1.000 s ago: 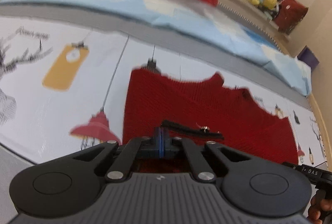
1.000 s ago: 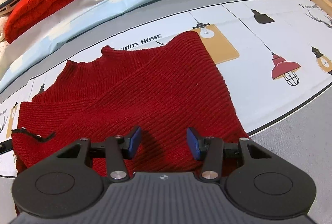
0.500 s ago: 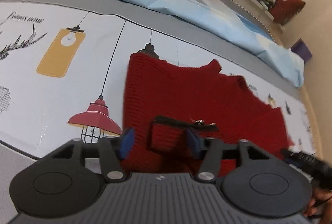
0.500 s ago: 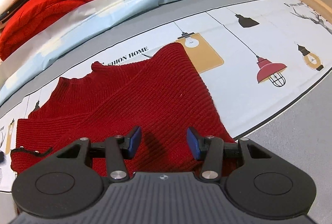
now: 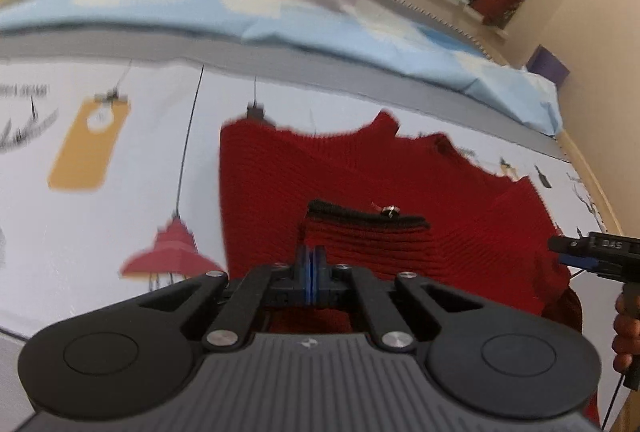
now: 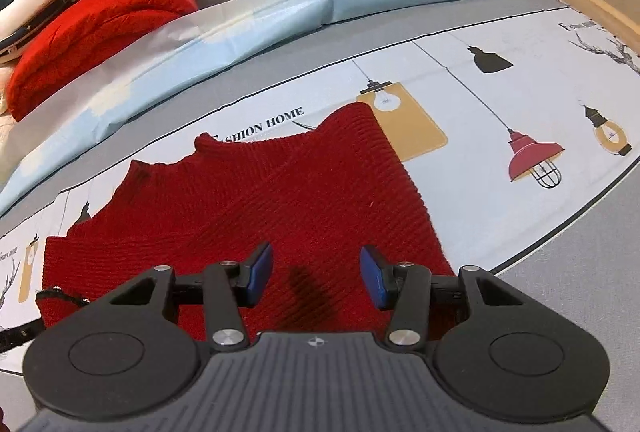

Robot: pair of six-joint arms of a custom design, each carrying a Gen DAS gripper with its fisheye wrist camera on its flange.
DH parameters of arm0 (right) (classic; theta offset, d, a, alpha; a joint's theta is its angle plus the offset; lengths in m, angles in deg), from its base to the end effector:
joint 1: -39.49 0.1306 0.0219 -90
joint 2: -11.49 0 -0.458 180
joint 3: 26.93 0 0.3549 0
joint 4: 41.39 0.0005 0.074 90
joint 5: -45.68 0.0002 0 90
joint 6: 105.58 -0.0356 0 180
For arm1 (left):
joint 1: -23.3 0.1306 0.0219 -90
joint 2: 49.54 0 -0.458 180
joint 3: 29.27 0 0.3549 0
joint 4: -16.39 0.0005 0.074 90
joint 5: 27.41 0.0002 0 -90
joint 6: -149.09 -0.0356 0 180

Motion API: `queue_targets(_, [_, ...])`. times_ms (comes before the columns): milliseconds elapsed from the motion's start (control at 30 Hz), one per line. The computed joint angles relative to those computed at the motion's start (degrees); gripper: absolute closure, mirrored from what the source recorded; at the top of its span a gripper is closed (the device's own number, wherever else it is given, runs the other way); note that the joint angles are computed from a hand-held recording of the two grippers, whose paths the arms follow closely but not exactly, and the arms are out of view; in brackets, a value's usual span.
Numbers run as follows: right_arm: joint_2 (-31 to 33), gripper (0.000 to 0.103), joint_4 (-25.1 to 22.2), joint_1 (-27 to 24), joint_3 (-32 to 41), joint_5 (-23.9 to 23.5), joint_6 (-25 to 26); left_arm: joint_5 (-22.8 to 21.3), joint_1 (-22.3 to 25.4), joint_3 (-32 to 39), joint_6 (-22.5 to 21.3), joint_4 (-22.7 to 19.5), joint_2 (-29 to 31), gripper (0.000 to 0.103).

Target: Fold small clothes

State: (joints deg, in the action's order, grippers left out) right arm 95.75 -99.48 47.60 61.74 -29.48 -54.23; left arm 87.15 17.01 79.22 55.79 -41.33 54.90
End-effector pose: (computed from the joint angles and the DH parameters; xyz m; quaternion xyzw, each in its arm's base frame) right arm 0.3914 0.0461 0.5261 0.2870 0.8984 0.0100 0.3324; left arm 0.5480 -0.0758 0.5134 0.1437 0.9196 -0.2100 0.2992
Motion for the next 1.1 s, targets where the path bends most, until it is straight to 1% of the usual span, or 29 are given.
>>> queue_targets(67, [0.3,0.052,-0.1,0.1,0.2,0.2,-0.4,1.7,0.7,1.2,-0.5,-0.3,-0.1,0.103])
queue_targets(167, [0.6,0.052,0.0,0.7,0.3,0.2,-0.3,4.4,1.7,3.3,-1.3,-2.0,0.4,0.103])
queue_targets(233, [0.7,0.052,0.1,1.2,0.4,-0.1,0.1,7.6,2.5,4.8,-0.7,-3.9,0.9,0.103])
queue_targets(300, [0.9,0.052,0.0,1.4,0.5,-0.3,0.3,11.2,3.4,5.7,-0.3,-4.1,0.7,0.103])
queue_targets(367, [1.0,0.052,-0.1,1.5,0.7,0.0,0.1,13.4,4.1,6.5,0.6,-4.2,0.4,0.103])
queue_targets(400, [1.0,0.052,-0.1,1.5,0.8,0.4,-0.1,13.3,4.3,7.0,0.6,-4.8,0.4,0.103])
queue_targets(433, [1.0,0.052,-0.1,1.4,0.8,0.7,-0.2,9.9,3.9,8.3,-0.4,-7.1,0.8,0.103])
queue_targets(467, [1.0,0.052,-0.1,1.2,0.9,0.9,-0.3,4.0,2.9,9.5,-1.7,-9.5,1.3,0.103])
queue_targets(500, [0.9,0.052,-0.2,1.0,0.8,1.0,-0.3,-5.2,1.4,10.4,-3.0,-11.6,1.8,0.103])
queue_targets(533, [0.9,0.052,-0.5,0.8,0.7,1.0,-0.4,-10.6,0.4,10.4,-3.8,-12.6,2.1,0.103])
queue_targets(567, [0.9,0.052,-1.0,0.3,0.6,0.6,-0.9,-12.5,0.0,9.9,-4.5,-13.1,2.4,0.103])
queue_targets(600, [0.8,0.052,-1.4,-0.3,0.5,0.1,-1.7,-10.4,0.3,9.7,-4.0,-13.5,2.6,0.103])
queue_targets(633, [0.8,0.052,-2.1,-1.1,0.3,-0.5,-3.0,-6.6,0.8,10.1,-1.9,-14.7,3.1,0.101])
queue_targets(667, [0.7,0.053,-2.6,-1.8,0.0,-0.9,-4.1,-3.9,1.1,10.7,0.0,-15.7,3.6,0.096])
queue_targets(700, [0.5,0.053,-2.9,-2.5,-0.3,-1.5,-5.4,-1.5,1.3,11.0,1.1,-16.3,3.8,0.094])
queue_targets(733, [0.2,0.054,-2.9,-3.3,-0.8,-2.1,-6.7,0.2,1.3,11.3,1.3,-17.1,4.1,0.081])
queue_targets(767, [-0.1,0.055,-2.7,-3.7,-1.1,-2.6,-7.7,0.6,1.2,11.7,0.8,-18.2,4.4,0.061])
queue_targets(800, [-0.4,0.055,-2.5,-3.9,-1.3,-2.7,-8.6,0.0,0.9,11.5,0.6,-18.5,4.5,0.054])
queue_targets(833, [-0.6,0.055,-2.5,-3.9,-1.4,-2.6,-9.1,-0.7,0.7,11.0,0.7,-17.8,4.3,0.050])
queue_targets(867, [-0.8,0.055,-2.7,-3.8,-1.3,-2.2,-9.6,-1.6,0.7,10.6,0.9,-17.2,4.3,0.049])
queue_targets(933, [-1.1,0.055,-2.9,-3.8,-1.2,-1.7,-9.8,-1.9,0.9,10.4,1.8,-17.1,4.7,0.048])
queue_targets(967, [-1.1,0.055,-2.9,-3.7,-1.2,-0.7,-8.9,-1.1,1.5,9.9,1.9,-17.1,4.8,0.049])
queue_targets(1033, [-0.4,0.054,-4.8,-3.7,-1.0,3.1,-7.0,0.6,1.7,9.2,2.1,-17.6,5.3,0.052])
queue_targets(1067, [0.0,0.054,-6.0,-4.4,-1.2,3.7,-7.5,1.0,1.5,8.8,1.8,-17.8,5.2,0.064])
queue_targets(1100, [0.0,0.054,-6.5,-5.8,-1.8,2.0,-9.1,0.6,1.2,8.1,1.3,-17.0,4.7,0.074])
